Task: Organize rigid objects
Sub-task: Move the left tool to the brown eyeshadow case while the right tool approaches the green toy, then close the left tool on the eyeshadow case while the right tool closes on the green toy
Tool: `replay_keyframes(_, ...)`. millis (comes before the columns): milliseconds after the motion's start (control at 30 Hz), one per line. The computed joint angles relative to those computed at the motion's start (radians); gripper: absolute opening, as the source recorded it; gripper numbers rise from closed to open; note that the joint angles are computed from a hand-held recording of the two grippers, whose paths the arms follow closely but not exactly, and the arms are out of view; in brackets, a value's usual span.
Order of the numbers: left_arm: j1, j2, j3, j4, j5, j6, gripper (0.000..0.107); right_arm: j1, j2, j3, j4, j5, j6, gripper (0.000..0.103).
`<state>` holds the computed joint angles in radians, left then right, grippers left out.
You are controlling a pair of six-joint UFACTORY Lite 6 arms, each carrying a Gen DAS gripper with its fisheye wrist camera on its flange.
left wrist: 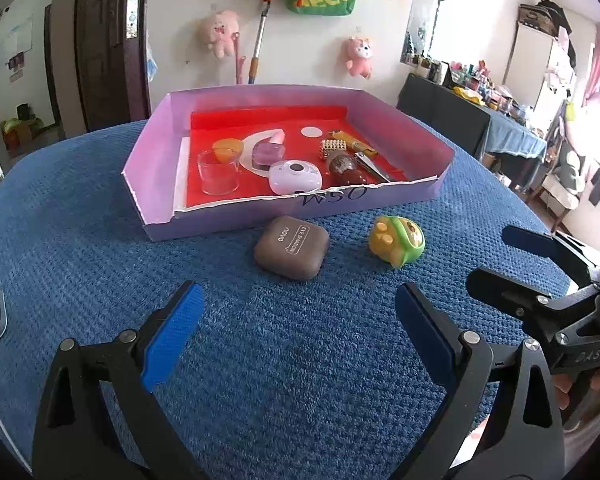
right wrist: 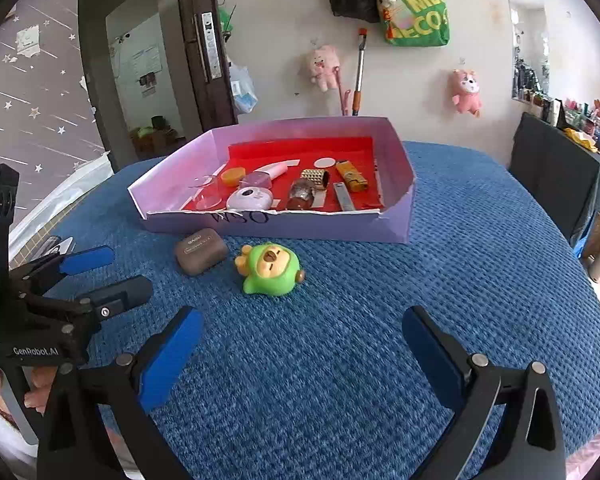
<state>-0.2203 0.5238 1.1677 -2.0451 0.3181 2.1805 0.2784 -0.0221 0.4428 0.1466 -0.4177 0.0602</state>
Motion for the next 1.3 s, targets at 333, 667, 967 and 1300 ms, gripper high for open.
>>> replay_keyframes(333, 0.013, 0.116, 0.17, 0.431, 0.018, -0.423, 0.096, -0.036, 0.124, 0.141, -0.176, 0.046, 0.141, 0.102)
replay_keyframes(667, 0.026, 0.251, 0.365, 0.767, 0.06, -0.751, 0.096, -0.07, 0.238, 0.28, -0.36, 0.109, 0.289, 0.1)
replay_keyframes(967, 0.01, 0.385, 0.569, 1.081, 0.07, -1.055, 0.093, -0.072, 0.372, 0.435, -0.614, 0.203, 0.432, 0.093)
replay_keyframes(1300, -0.03, 0.491, 0.735, 1.335, 0.05, -1.303, 0.076, -0.064, 0.463, 0.528, -0.732, 0.23, 0.488, 0.084)
